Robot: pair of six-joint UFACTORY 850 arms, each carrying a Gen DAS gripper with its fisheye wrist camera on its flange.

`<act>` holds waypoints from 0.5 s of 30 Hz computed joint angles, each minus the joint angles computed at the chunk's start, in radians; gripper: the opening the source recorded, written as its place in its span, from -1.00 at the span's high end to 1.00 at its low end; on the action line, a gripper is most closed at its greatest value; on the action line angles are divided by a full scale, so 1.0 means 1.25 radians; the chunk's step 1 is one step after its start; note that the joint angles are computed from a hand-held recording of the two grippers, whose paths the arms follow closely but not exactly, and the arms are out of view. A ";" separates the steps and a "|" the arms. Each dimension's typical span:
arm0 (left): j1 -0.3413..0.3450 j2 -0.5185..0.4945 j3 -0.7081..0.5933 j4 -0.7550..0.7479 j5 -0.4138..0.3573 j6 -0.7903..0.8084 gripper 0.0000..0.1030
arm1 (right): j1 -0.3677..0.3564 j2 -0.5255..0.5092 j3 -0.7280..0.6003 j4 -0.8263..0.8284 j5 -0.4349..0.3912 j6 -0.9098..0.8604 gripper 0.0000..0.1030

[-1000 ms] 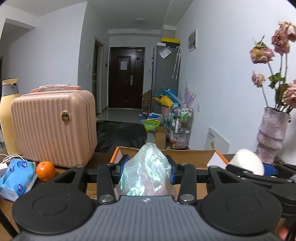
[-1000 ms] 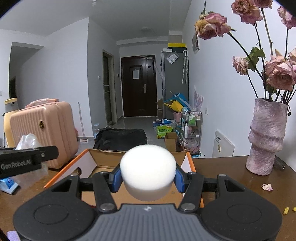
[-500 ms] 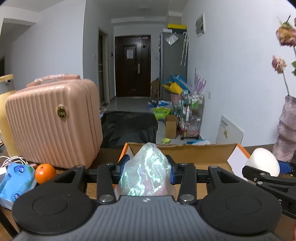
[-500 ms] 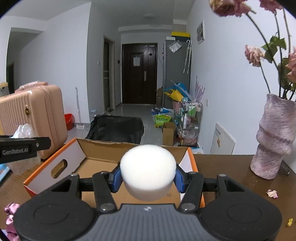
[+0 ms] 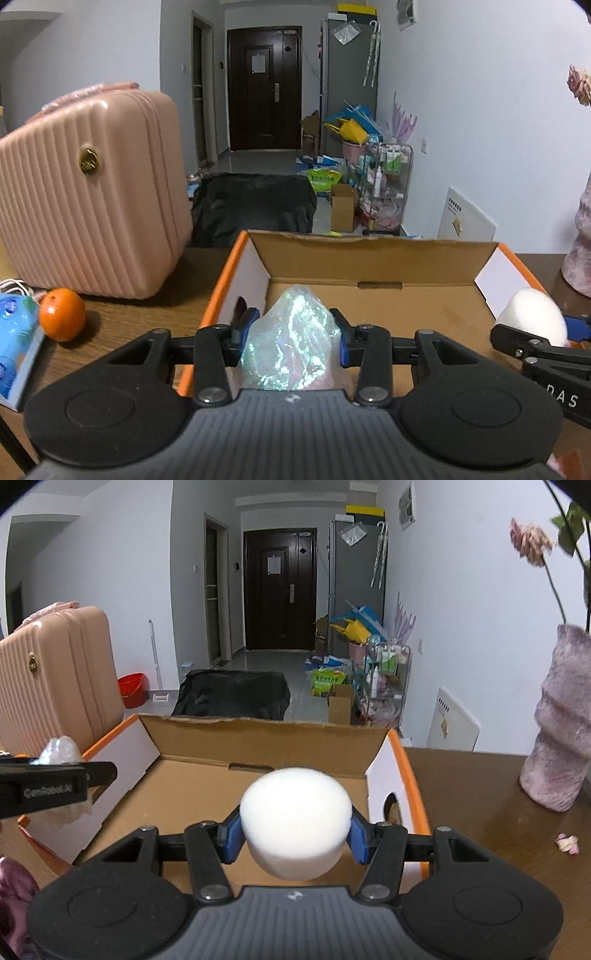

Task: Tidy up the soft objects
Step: 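Carry the plastic bag and white sponge with both grippers over the cardboard box, then open both grippers to drop the bag and sponge into the box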

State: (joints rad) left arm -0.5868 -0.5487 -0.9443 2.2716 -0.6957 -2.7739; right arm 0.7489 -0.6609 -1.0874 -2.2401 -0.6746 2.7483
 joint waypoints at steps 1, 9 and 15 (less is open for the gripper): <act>0.001 -0.005 -0.002 0.004 0.003 -0.001 0.21 | -0.003 -0.004 -0.003 -0.007 0.009 0.008 -0.05; -0.007 -0.033 -0.019 0.002 -0.003 0.022 0.21 | -0.008 -0.029 -0.023 0.005 0.021 -0.001 -0.06; -0.001 -0.034 -0.013 0.036 -0.007 -0.008 0.09 | -0.005 -0.028 -0.017 0.012 0.009 0.000 -0.11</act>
